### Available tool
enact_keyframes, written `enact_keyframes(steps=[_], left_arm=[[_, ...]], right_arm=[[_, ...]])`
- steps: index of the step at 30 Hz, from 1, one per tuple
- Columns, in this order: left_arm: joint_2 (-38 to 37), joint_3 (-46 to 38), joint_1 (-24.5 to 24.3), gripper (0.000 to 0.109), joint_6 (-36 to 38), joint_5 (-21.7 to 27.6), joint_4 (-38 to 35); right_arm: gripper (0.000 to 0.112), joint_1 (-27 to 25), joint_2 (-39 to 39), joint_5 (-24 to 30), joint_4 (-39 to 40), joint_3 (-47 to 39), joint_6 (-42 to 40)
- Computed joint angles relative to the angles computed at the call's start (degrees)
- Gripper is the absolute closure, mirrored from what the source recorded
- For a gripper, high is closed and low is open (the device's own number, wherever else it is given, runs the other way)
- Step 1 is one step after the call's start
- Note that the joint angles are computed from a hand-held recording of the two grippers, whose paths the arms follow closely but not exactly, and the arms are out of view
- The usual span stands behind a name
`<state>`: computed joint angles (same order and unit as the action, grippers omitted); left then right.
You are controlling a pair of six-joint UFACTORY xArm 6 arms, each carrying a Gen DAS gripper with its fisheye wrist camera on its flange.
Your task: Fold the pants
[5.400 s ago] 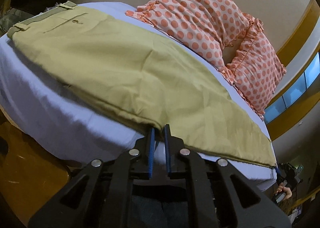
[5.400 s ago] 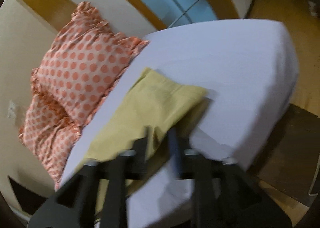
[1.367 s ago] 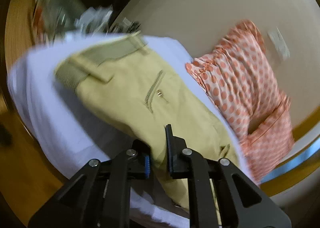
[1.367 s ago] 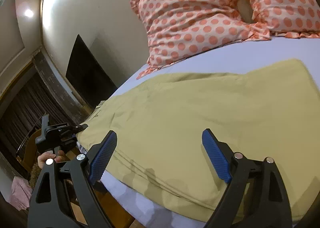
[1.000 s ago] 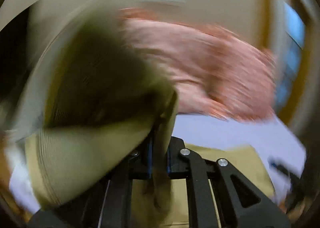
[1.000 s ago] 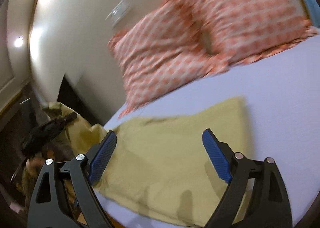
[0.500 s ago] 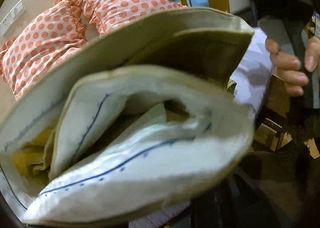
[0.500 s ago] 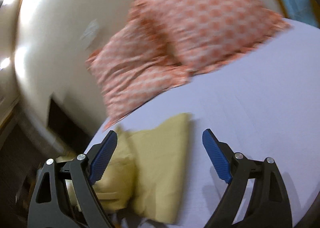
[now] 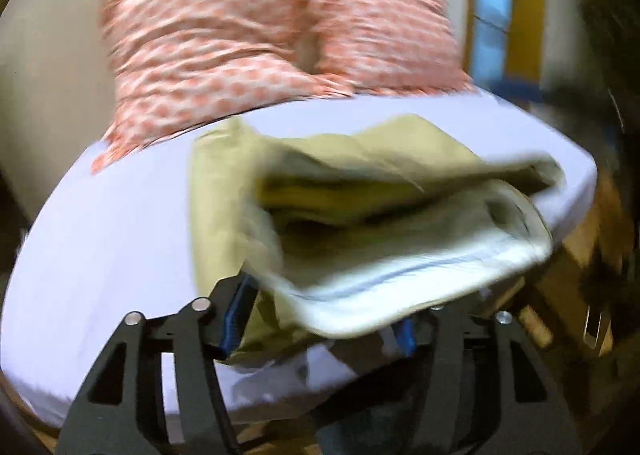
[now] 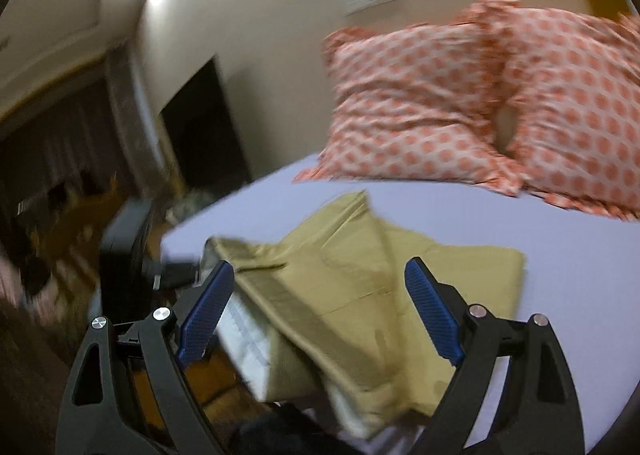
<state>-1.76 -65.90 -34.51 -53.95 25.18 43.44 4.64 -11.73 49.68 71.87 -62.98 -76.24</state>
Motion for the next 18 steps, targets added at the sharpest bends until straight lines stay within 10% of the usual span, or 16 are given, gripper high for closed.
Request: enact_keyframes(steps=[9, 13, 18], left_arm=[[2.43, -5.65, 1.84, 0.043, 1.28, -0.98, 2.59], [1.73, -6.52, 2.11, 0.038, -0.72, 0.28, 6.63], [1.07, -6.56, 2.5, 0.036, -5.47, 1.48, 10.97]], right_arm=[[0.024, 11.5, -3.99, -17.08, -11.27, 6.19, -5.77], [0.084, 14.19, 0.19, -23.26, -25.38, 4.15, 2.84], [0.096, 10.97, 6.53, -18.2, -26.39, -4.58, 16.26]])
